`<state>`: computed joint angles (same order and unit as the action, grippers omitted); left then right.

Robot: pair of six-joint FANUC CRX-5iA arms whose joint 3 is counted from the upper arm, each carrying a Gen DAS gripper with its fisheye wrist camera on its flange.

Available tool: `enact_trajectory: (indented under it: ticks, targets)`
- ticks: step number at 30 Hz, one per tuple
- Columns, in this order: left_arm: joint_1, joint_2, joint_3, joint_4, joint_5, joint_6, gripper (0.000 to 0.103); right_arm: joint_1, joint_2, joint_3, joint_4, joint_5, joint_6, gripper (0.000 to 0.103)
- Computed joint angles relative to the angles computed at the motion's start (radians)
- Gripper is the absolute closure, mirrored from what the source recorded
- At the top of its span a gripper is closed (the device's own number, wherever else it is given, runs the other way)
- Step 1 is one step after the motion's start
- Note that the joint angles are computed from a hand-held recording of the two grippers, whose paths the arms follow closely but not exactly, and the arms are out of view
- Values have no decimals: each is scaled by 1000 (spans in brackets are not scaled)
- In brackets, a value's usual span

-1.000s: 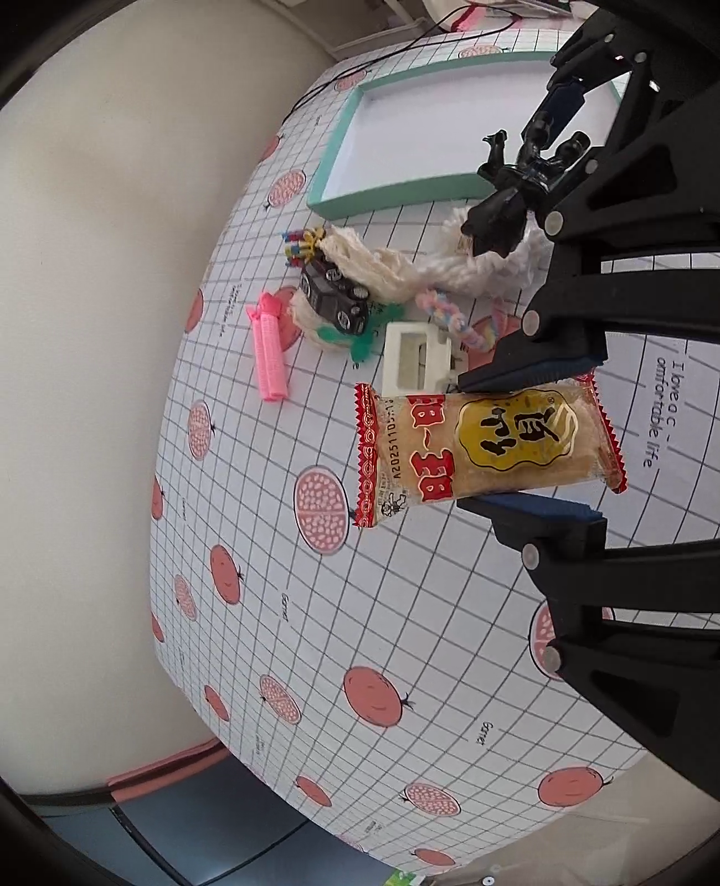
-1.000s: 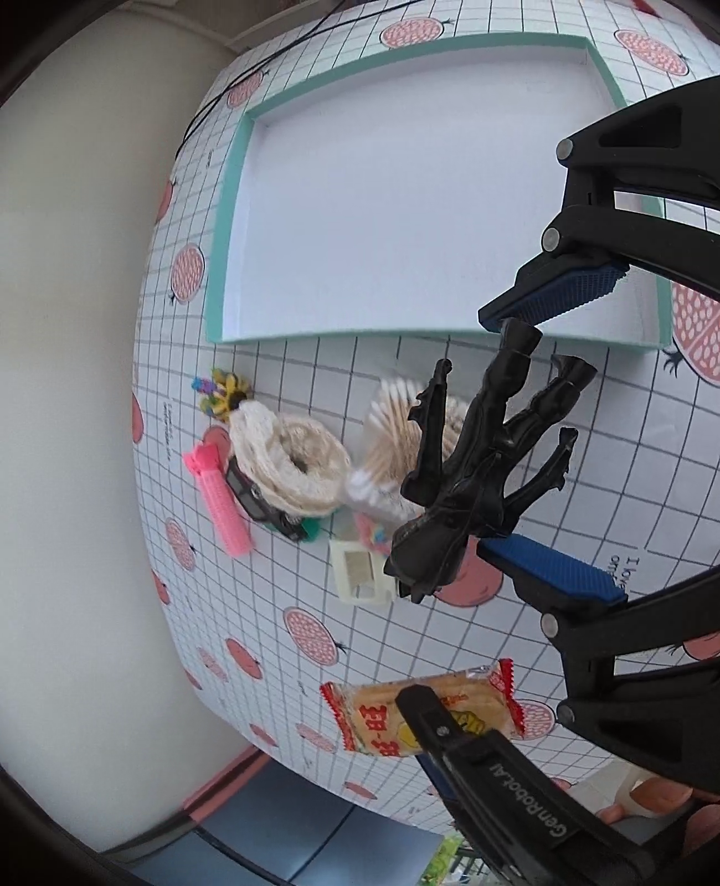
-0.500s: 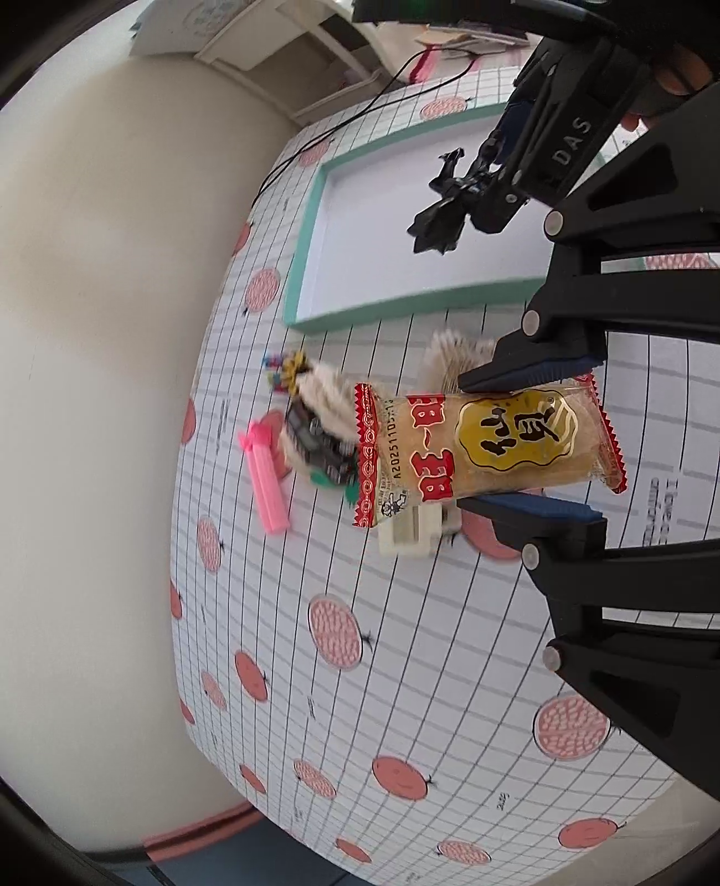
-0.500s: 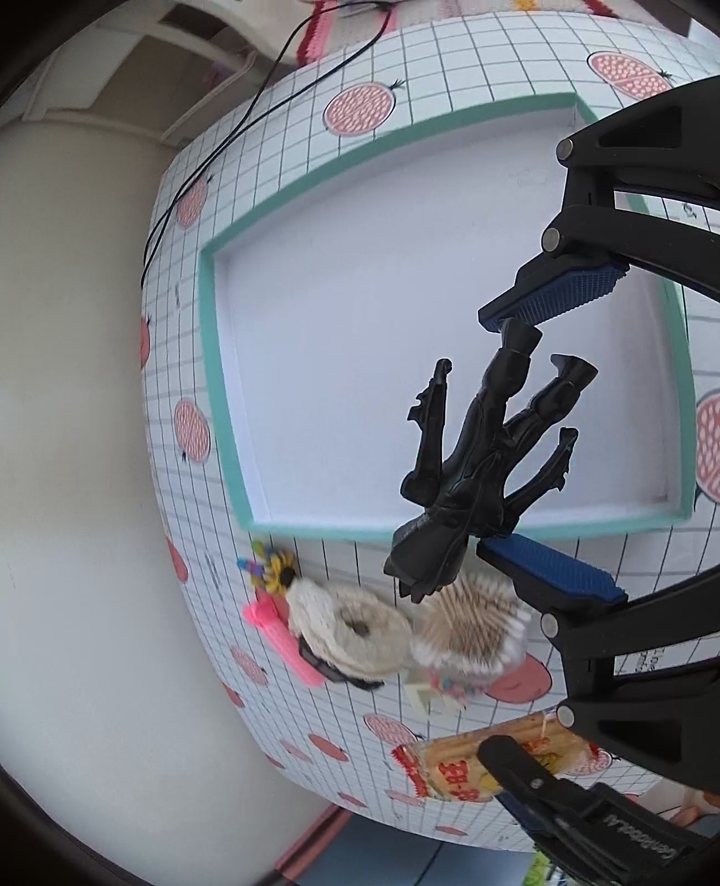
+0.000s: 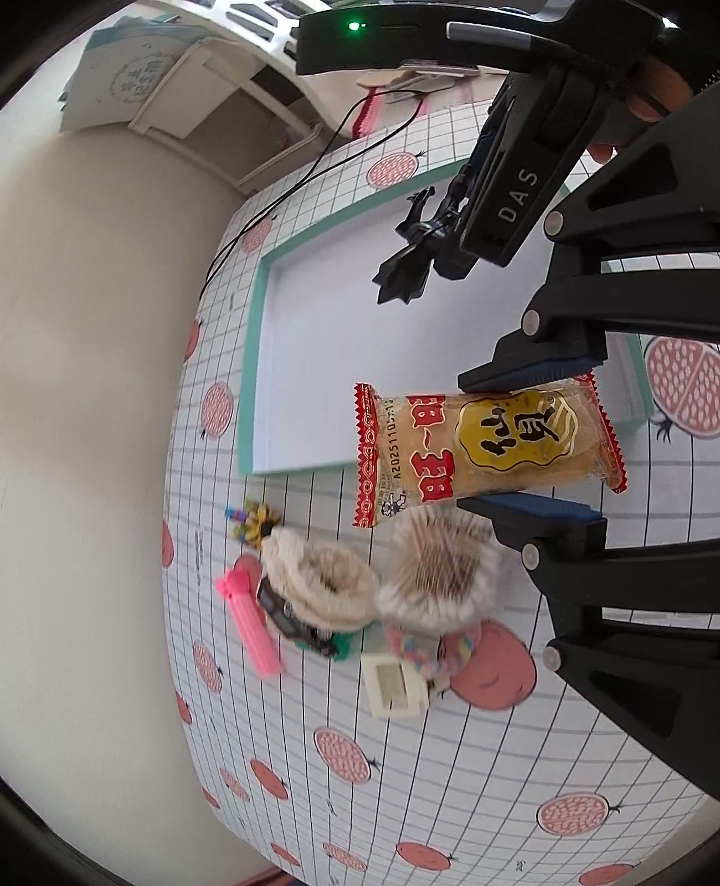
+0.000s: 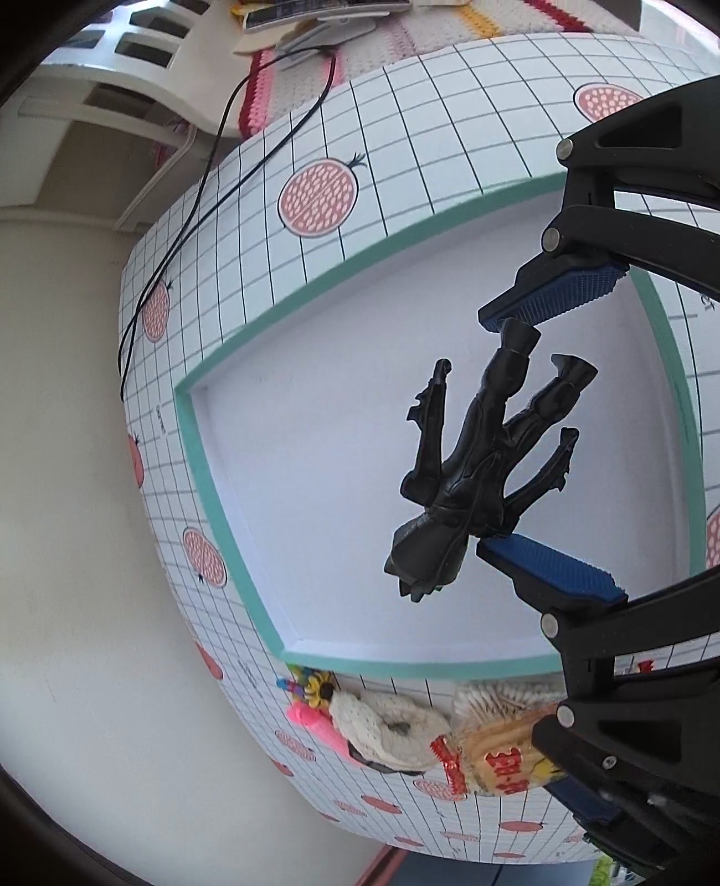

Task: Organize objects
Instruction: 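Lift the cracker packet with the left tool while the right tool carries the figure over the teal box, then lower the cracker packet into the box and open the left tool while the right tool releases the figure inside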

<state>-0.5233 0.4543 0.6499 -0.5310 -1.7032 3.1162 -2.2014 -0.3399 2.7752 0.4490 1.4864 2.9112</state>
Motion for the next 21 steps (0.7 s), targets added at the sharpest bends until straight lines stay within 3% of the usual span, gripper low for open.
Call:
enact_trajectory:
  ticks: [6,13,21]
  targets:
    - [17,31,19,25,51,-53,67,-5,32,56,-11,-9,-52,25]
    - [45,21,-32,72,149,-29,67,-14,49,95,-27,-27,-80,25]
    - [69,25,-59,125,175,-29,67,-25,27,83,-51,-26,-84,25]
